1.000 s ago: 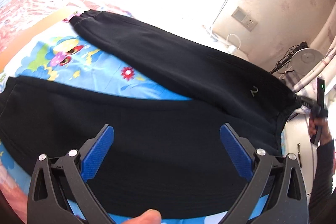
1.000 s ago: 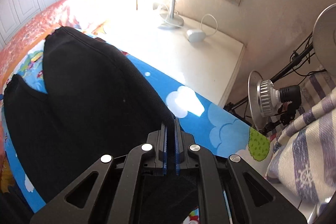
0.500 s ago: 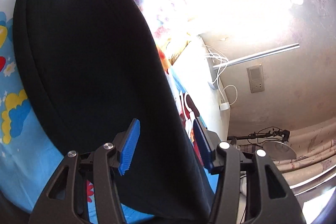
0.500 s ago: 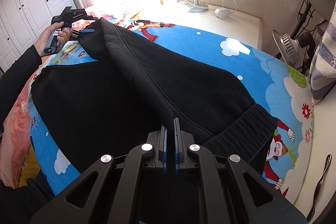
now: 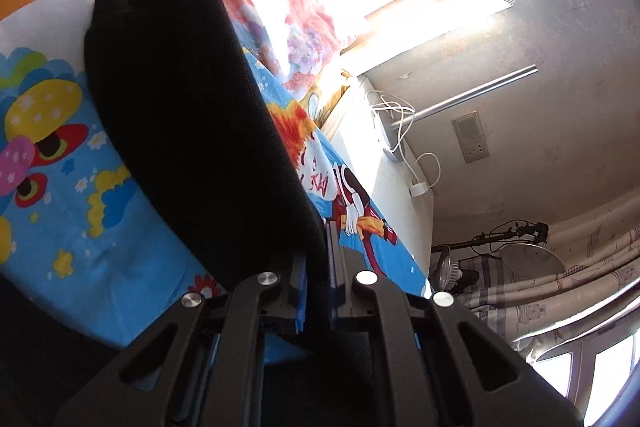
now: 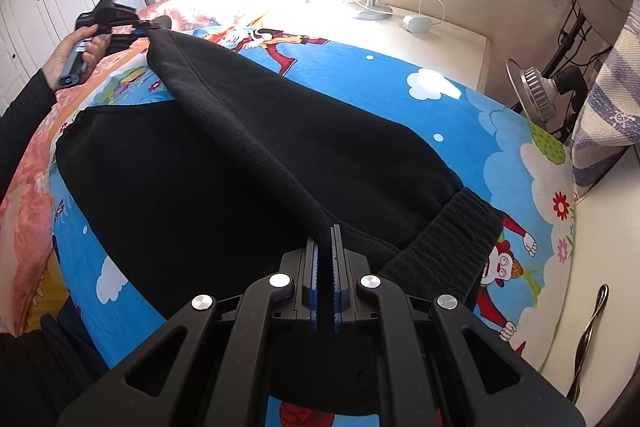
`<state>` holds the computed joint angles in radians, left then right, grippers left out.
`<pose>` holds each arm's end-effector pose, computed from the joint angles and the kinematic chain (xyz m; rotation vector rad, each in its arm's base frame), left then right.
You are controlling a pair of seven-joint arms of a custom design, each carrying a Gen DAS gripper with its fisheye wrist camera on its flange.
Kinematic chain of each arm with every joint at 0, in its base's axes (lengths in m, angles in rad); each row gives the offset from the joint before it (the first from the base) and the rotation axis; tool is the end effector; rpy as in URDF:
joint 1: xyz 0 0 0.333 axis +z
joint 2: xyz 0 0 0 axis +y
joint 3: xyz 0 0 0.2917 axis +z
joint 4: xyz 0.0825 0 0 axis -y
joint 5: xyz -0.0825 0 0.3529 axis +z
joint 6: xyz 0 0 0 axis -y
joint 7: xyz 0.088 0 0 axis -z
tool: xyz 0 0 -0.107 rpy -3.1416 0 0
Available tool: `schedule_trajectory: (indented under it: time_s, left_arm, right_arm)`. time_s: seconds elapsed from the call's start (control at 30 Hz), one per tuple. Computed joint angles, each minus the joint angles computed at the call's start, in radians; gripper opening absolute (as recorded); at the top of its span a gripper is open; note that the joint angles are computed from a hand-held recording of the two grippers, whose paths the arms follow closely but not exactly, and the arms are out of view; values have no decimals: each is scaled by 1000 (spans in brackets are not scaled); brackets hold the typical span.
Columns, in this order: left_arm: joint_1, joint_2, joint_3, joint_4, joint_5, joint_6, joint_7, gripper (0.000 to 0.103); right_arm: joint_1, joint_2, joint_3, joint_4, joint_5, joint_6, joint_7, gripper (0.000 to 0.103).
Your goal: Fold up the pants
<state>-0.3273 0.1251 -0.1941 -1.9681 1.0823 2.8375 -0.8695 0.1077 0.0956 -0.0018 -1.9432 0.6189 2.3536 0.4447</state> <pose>0.4895 -0.3293 0.4670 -2.6356 0.7736 -1.3637 0.5760 0.0693 0.4577 -2.4080 0.8972 -0.2056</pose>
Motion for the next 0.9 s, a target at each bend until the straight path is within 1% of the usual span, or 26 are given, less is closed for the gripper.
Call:
schedule_trajectory:
  time_s: [0.03,0.1,0.17,0.2,0.23,0.3,0.33,0.37,0.4,0.43,0.47,0.5,0.53,0.57,0.6,0.67,0.7,0.73,0.77,0.8,0.9]
  left_arm:
    - [-36,-69,-17,-62,47,-50,-78,6]
    - [-89,-157,-91,-152,96,-152,-213,6]
    - [-131,-180,-165,-208,144,-213,-388,5]
    - [-155,-180,-195,-230,150,-241,-461,5]
    - [-174,-153,-213,-228,142,-262,-493,5]
    - [-201,-126,-222,-261,200,-263,-640,5]
    - [-215,-112,-223,-264,226,-285,-693,5]
    - [-228,-105,-222,-258,242,-313,-706,5]
    - [-241,-103,-221,-251,241,-338,-701,7]
    - [-247,-100,-216,-244,237,-346,-687,9]
    - [-254,-105,-215,-237,213,-359,-645,14]
    - [-262,-110,-217,-228,172,-385,-577,29]
    - [-270,-114,-220,-216,128,-420,-511,44]
    - [-287,-126,-233,-220,96,-460,-477,48]
    - [-292,-129,-234,-210,66,-479,-428,51]
    - [-296,-118,-232,-185,26,-505,-351,53]
    - [-295,-110,-228,-174,20,-502,-334,56]
    - [-294,-97,-223,-162,26,-493,-332,57]
    - [-292,-82,-217,-148,28,-483,-327,57]
    - [-296,-82,-216,-151,19,-485,-326,57]
    - [-298,-80,-206,-162,19,-474,-358,57]
  right_arm:
    - [-7,-10,-7,-14,-3,0,-5,7]
    - [-24,-23,-21,-40,-5,-8,-11,7]
    - [-34,-27,-31,-75,-29,4,5,7]
    - [-37,-25,-34,-90,-43,5,19,7]
    - [-39,-26,-34,-108,-51,7,22,7]
    - [-43,-32,-34,-144,-40,30,32,7]
    - [-47,-31,-36,-149,-15,32,50,8]
    - [-54,-33,-40,-150,11,23,70,8]
    - [-62,-43,-43,-157,39,14,78,10]
    - [-68,-61,-46,-174,64,10,86,15]
    - [-73,-79,-48,-189,89,3,89,18]
    - [-77,-99,-52,-208,109,0,95,28]
    - [-81,-117,-56,-225,122,2,115,53]
    - [-84,-136,-59,-249,134,25,145,69]
    - [-89,-152,-66,-266,160,37,170,85]
    - [-110,-143,-89,-249,205,-40,239,84]
    - [-123,-131,-101,-237,243,-83,279,82]
    - [-135,-114,-109,-221,271,-132,315,74]
    - [-147,-90,-115,-201,296,-179,346,70]
    - [-155,-70,-114,-187,323,-196,373,67]
    - [-169,-21,-102,-147,374,-193,449,67]
